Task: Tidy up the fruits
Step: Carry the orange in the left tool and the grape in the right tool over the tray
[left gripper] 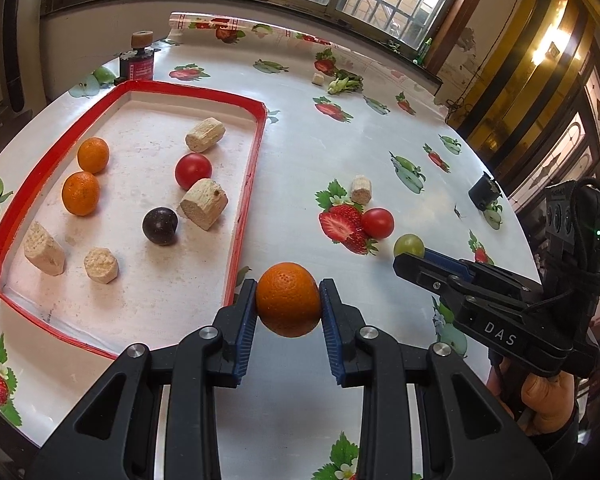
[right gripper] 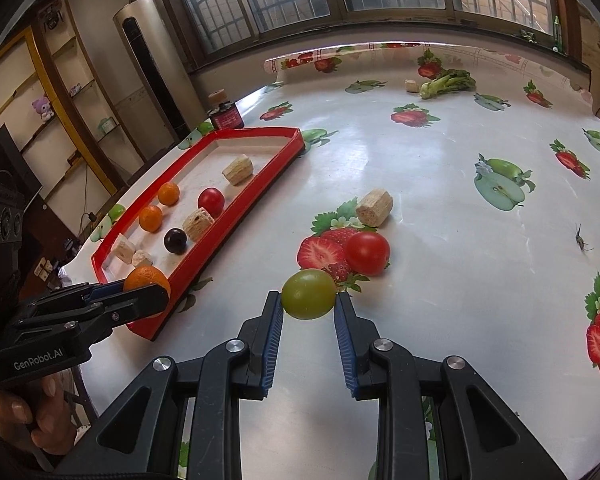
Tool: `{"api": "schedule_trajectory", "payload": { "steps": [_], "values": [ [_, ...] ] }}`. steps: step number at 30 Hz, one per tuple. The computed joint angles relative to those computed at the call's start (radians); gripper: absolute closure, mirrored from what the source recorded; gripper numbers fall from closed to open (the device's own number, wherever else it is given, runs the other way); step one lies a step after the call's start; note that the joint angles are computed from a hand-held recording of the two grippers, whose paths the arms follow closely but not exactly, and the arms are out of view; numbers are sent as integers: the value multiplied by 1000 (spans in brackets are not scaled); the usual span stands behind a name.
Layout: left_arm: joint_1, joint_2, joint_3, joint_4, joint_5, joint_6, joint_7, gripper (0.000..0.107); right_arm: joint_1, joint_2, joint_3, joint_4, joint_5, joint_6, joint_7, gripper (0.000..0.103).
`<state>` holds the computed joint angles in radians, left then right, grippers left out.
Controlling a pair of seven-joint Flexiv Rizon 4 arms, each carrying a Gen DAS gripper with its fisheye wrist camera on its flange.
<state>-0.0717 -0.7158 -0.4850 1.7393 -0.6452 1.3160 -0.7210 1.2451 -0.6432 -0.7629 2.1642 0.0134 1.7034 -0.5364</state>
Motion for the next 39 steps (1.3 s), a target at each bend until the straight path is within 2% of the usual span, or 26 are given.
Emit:
{"api": "schedule_trajectory", "payload": {
  "steps": [11,27,39],
  "values": [
    [-17,-20,44,-56,29,-18,-35,79,-81,-4,66,-61,-49,-21,-6,76],
    [-59,-84,137,-217,117,-73,-123,79,-284,-34,214,-234,-195,-70,1,76],
    [-96,-164,213,-402,192,-152,-202,78,-446,-76,333,-392,-314,-125,16,76]
  ]
}}
